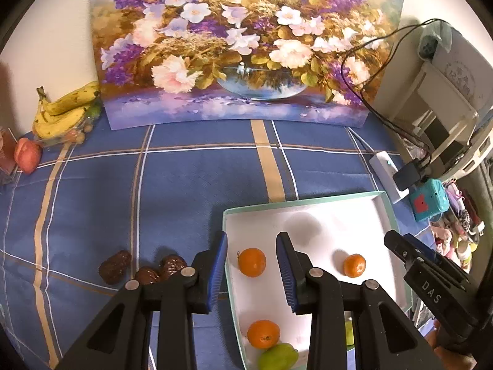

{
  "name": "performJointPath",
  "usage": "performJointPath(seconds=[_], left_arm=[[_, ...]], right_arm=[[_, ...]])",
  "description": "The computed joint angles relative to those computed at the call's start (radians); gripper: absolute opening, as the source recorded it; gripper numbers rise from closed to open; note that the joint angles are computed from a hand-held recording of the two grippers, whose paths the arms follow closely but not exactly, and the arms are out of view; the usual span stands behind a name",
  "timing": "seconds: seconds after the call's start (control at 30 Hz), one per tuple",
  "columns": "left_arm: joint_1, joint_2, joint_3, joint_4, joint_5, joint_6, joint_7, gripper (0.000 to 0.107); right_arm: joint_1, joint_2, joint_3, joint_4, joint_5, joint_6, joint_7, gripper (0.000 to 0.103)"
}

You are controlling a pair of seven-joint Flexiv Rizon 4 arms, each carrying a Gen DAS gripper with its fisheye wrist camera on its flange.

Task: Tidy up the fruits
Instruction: 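Open the right tool to drop its orange in the tray while the left tool releases its orange, then move both open tools back toward the brown dates on the cloth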

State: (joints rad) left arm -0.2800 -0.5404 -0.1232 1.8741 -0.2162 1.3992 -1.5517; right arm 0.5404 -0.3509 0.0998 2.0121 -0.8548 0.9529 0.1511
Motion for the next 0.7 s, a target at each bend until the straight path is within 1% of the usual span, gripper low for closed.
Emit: performJointPath(seconds=[0.13, 0.23, 0.57, 0.63, 0.67, 0.7], left_arm=[[-0.001, 0.000, 0.007, -0.001, 0.000, -0.001, -0.010, 0.036], [-0.012, -0.007, 0.026, -0.010, 0.009, -0.015, -0.028, 0.036], [-0.027, -0.025, 0.061, -0.033, 0.042, -0.055, -0.080, 0.037], [-0.038, -0.029, 0.080, -0.042, 0.054, -0.067, -0.103, 0.055], [-0.051, -0.032, 0.100, -0.049, 0.066, -0.074, -0.124, 0.075], [-0.071, -0.036, 0.128, -0.058, 0.085, -0.080, -0.153, 0.079]], right_arm=[[0.001, 0.003, 0.001, -0.003, -0.002, -0.004, -0.002, 0.036], [0.001, 0.000, 0.002, -0.004, -0.001, -0.001, -0.004, 0.036], [0.004, -0.021, 0.004, -0.016, 0.051, 0.000, -0.048, 0.036], [0.005, -0.023, 0.004, -0.018, 0.060, -0.005, -0.056, 0.036], [0.006, -0.025, 0.006, -0.021, 0.067, -0.010, -0.062, 0.037], [0.006, -0.027, 0.007, -0.024, 0.076, -0.017, -0.069, 0.040]])
